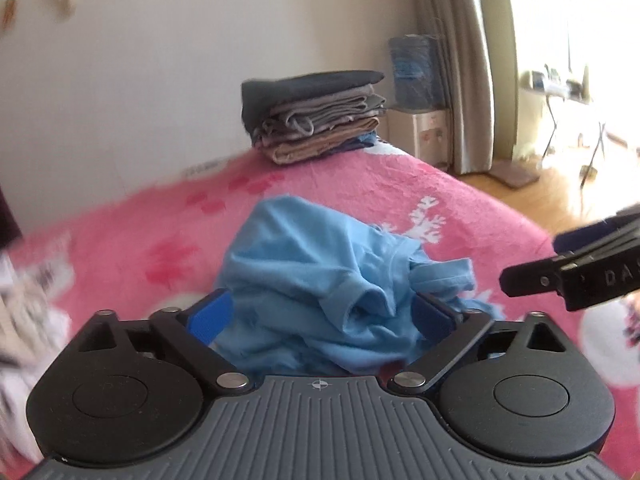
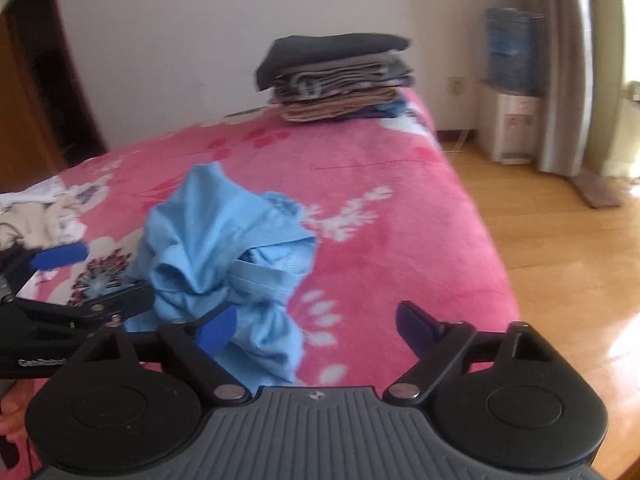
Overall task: Fold clothes
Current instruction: 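Reach both grippers to the blue T-shirt and close on its edges, then lift the blue T-shirt high with both grippers to shake it out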
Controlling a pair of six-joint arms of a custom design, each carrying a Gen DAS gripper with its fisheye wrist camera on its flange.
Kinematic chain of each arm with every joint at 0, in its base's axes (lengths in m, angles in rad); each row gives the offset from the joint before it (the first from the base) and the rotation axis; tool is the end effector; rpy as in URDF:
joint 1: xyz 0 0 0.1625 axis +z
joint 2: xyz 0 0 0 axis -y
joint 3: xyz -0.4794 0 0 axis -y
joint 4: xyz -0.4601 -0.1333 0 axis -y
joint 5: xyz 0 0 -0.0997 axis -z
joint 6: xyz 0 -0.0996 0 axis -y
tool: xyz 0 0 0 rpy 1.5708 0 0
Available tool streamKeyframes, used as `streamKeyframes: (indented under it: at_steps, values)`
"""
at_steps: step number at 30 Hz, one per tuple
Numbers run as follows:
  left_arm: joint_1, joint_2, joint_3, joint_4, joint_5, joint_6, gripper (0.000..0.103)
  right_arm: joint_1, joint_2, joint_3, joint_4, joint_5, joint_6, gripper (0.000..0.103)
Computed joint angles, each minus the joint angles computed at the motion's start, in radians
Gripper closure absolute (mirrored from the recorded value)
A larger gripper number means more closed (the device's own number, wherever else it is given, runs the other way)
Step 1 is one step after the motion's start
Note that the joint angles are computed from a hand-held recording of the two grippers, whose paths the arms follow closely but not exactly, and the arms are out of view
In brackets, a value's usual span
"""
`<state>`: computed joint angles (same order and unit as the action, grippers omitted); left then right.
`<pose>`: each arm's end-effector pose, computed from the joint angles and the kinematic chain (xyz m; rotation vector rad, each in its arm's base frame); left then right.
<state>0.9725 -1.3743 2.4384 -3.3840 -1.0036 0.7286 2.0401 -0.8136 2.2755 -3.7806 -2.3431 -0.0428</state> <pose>-0.0975 -0.4747 0.2368 1.2574 2.0537 -0.8931 0.2834 -0.4179 0.0690 0.2298 -2.3408 1.0907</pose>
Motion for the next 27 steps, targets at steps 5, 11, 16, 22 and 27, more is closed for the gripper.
streamKeyframes:
  at_steps: [5,11,16,22,27]
  values:
    - [0.002,0.045,-0.013,-0.033,0.002,0.194,0.051,-0.052,0.015,-0.014,-0.013,0.118,-0.033,0.028]
    - [0.015,0.114,-0.052,-0.02,0.052,0.291,0.086,-0.103,0.042,-0.054,0.034,0.196,-0.059,0.046]
    - [0.006,0.113,-0.065,-0.016,0.077,0.229,0.1,-0.119,0.058,-0.073,0.032,0.234,-0.043,0.084]
    - [-0.041,0.049,-0.035,-0.09,0.118,0.126,0.102,-0.085,0.054,-0.051,-0.055,0.227,-0.053,0.094]
    - [-0.095,-0.086,0.002,-0.07,0.151,0.031,0.102,-0.026,0.01,0.002,-0.125,0.215,-0.032,0.094]
